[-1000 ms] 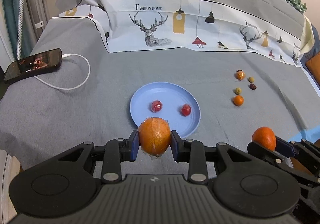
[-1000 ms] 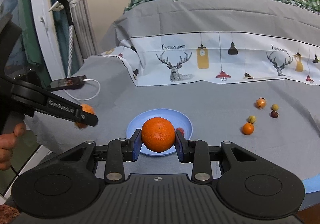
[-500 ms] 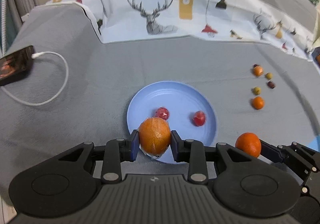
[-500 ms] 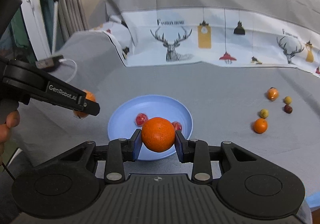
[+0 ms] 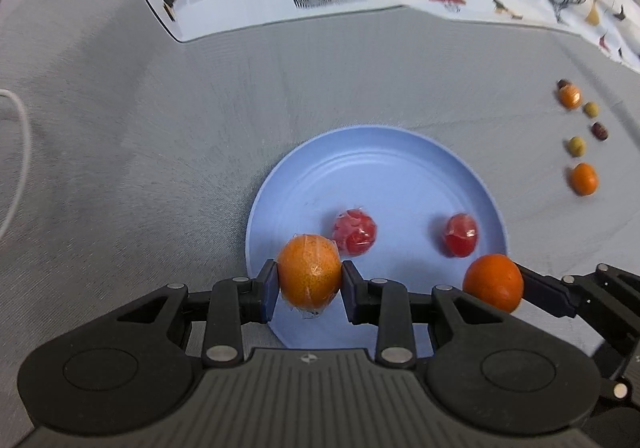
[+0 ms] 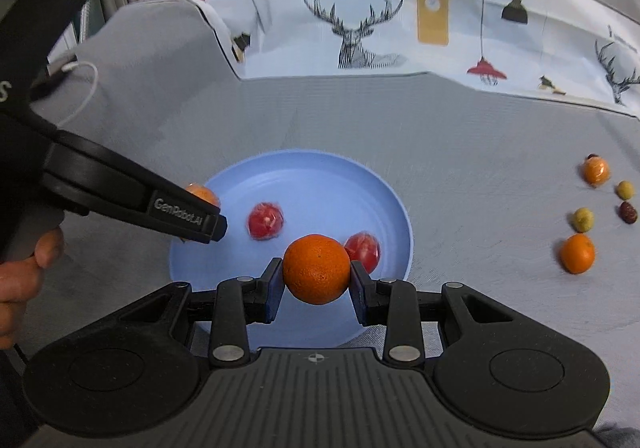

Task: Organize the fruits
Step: 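Carry the tangerine and orange to the blue plate and open both tools, then withdraw both tools from the plate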

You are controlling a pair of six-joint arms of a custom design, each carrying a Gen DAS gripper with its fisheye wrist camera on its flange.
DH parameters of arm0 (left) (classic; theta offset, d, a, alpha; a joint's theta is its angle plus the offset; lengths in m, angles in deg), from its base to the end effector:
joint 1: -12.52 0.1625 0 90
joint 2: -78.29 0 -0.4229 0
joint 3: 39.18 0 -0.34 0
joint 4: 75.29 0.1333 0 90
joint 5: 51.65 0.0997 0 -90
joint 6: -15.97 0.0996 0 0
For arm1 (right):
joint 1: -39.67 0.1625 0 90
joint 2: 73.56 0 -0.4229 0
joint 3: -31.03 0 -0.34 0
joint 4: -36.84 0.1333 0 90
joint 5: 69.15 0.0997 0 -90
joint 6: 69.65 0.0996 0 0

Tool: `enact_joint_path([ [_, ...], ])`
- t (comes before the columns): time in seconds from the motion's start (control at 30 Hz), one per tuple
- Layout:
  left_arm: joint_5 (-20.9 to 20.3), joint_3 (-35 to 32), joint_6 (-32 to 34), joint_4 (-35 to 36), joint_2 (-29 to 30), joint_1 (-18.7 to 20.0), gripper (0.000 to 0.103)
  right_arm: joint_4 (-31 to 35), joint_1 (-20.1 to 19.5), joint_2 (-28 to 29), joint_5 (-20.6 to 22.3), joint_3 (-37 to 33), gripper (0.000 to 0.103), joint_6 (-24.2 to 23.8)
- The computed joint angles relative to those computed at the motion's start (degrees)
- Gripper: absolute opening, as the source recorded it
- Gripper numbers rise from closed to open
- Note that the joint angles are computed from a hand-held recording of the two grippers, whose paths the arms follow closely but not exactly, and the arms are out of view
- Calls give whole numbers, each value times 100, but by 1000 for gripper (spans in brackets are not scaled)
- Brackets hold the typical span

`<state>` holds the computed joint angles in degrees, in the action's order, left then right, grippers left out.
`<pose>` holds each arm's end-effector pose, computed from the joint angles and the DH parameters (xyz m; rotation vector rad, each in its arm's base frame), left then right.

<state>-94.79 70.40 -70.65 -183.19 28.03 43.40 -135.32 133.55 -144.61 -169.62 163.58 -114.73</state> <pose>-0.3007 -0.4198 0.0783 -0.1690 2.1737 -0.6515 0.1439 -0.4186 0.2072 1.1255 -2.5856 0.3902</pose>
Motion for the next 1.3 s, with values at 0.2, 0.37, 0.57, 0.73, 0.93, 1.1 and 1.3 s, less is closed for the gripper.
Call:
enact_joint_path([
  [0.2,224,16,-352,198,-38,-10,96,166,71,253,-192,-233,61,22],
  [0.37,161,-100,-681,717,-185,-380,103,198,202,-256,-54,-122,91,-78],
  [0.57,-366,-193,-1676,1682,-376,-1115,103,1807,76,-1682,115,-4,99,499],
  [0.73,-873,-205,-2193,1839,-468,-1643,103,2359,-11,-2696,292,170,102,570],
  [0.93,-912,-505,-2442,2214,-299,-2096,103,2278,-35,-3344,452,320,102,570],
  [1.1,-882,-695,-2603,2443,-186,-2387,103,2414,-44,-3842,642,424,102,266],
  [1.3,-903,-961,-2725,2820,9,-2682,103,2620,-244,-4429,1026,500,102,93],
])
